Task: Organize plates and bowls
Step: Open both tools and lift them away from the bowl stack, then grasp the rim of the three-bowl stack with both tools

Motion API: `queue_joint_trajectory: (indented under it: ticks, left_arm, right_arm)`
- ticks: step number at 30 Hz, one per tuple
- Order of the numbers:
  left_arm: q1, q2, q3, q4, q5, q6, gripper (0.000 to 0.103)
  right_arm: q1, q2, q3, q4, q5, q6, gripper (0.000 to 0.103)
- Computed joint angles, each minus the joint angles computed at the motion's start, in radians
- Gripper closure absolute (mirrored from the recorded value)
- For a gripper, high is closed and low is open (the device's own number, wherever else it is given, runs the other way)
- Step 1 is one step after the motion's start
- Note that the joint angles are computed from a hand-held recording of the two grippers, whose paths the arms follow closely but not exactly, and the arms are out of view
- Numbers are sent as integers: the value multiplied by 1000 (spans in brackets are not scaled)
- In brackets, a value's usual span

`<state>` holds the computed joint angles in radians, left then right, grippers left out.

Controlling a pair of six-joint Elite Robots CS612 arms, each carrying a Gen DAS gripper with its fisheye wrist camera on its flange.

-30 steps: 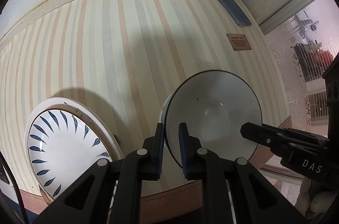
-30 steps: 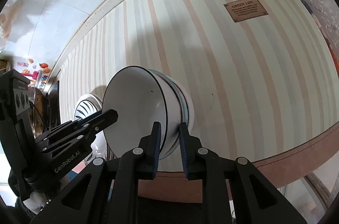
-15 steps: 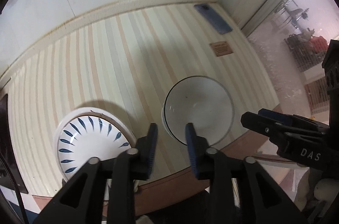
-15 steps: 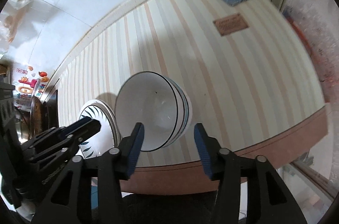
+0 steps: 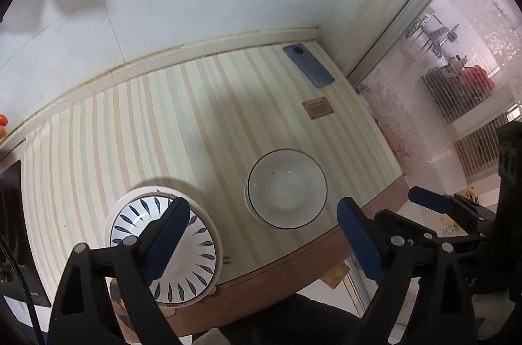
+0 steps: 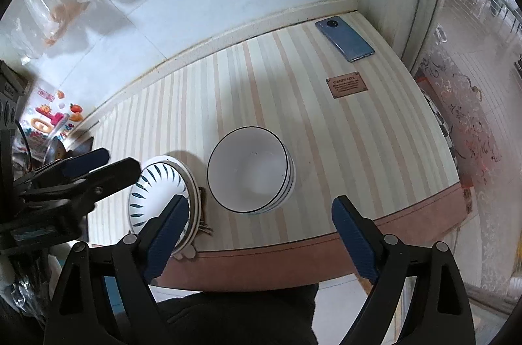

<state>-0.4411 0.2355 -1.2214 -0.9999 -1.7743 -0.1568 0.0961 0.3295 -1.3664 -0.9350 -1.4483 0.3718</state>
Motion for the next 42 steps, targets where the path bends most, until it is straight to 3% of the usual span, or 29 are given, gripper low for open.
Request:
queue_joint_trajectory:
  ticks: [7, 12, 15, 21, 25, 28, 35, 38, 42]
  left_arm:
    - [2, 2, 4, -7, -13, -21, 10]
    - [8, 15, 38, 3, -51, -38, 10]
    - [11, 20, 77, 18, -67, -50, 10]
    - [11, 31, 153, 29, -69, -67, 11]
    - [11, 28, 208, 27, -90, -65, 12]
    - [9, 20, 250, 30, -97, -57, 19]
    - [8, 7, 322, 55, -141, -33, 20]
    - [10, 8, 335, 75, -186, -21, 37]
    - [12, 20, 322, 70, -224, -28, 43]
  right_arm:
    - [-15, 17, -34, -3, 3, 49, 10]
    - [-32, 39, -41, -4, 49, 77, 9]
    - [-50, 63, -36, 2, 122, 92, 9]
    - [-94, 147, -30, 12, 344, 154, 9]
    - [-108, 191, -28, -17, 432, 186, 9]
    - [-111, 208, -20, -42, 461, 186, 9]
    - [-116, 232, 2, -118, 504, 194, 9]
    - [-115, 235, 18, -134, 512, 198, 9]
    - [-111, 232, 44, -148, 525, 188, 10]
